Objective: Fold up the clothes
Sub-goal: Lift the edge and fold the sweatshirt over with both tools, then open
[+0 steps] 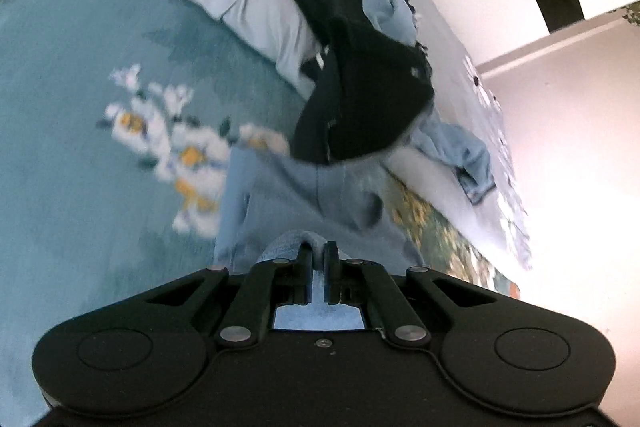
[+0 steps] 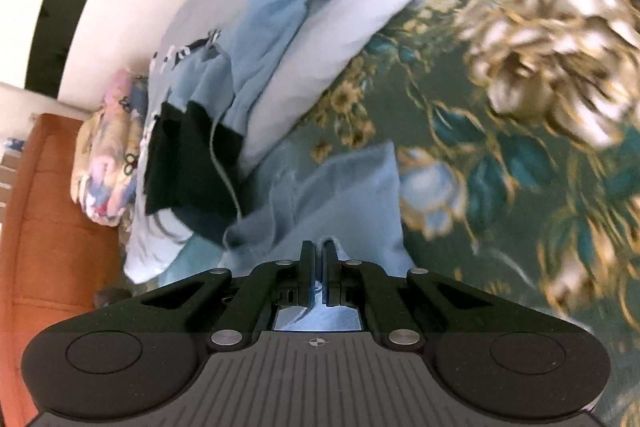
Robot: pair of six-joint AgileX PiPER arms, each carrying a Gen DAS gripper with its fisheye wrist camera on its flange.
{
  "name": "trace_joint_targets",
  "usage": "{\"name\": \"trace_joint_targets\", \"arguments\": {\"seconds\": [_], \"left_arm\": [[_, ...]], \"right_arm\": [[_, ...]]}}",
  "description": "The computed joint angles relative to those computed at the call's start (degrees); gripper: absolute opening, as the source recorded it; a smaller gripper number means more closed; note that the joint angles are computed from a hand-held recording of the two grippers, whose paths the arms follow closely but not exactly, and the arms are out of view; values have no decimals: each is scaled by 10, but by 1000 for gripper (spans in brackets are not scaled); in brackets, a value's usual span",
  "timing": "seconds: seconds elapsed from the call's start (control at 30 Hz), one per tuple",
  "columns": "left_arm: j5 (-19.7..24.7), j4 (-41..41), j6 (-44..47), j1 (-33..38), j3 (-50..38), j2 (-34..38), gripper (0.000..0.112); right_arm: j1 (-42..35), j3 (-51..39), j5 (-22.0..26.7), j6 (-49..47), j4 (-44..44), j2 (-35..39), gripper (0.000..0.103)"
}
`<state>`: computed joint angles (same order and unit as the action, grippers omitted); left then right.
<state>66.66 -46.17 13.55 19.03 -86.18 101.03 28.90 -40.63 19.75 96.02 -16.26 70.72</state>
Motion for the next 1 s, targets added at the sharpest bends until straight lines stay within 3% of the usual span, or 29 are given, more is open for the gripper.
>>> {"name": "trace_joint_targets", "arguments": {"seconds": [0.1, 0.23, 0.33, 0.5, 0.83, 0.93, 1.0], "left_arm": [[-31, 21, -39, -29, -42, 45, 1], [-58, 42, -71, -57, -81, 87, 1], [-75, 70, -90, -77, -115, 117, 2], [-85, 112, -122, -99, -166, 167, 2], [-80, 169, -184, -122, -221, 223, 4], [-75, 177, -175, -121, -232, 220, 20], [-87, 172, -169, -116, -228, 210, 37]], "right_arm": [[-59, -13, -47, -148, 124, 53, 2], [-113, -39, -72, -357, 305, 114, 2], [-142, -63, -70, -494, 421, 154, 2], [-173, -100, -52, -636, 539, 212, 2], [-200, -127, -29, -726, 638, 284, 2], [-199, -141, -17, -692, 584, 282, 3], [-196, -152, -8, -653, 526, 276, 7]]}}
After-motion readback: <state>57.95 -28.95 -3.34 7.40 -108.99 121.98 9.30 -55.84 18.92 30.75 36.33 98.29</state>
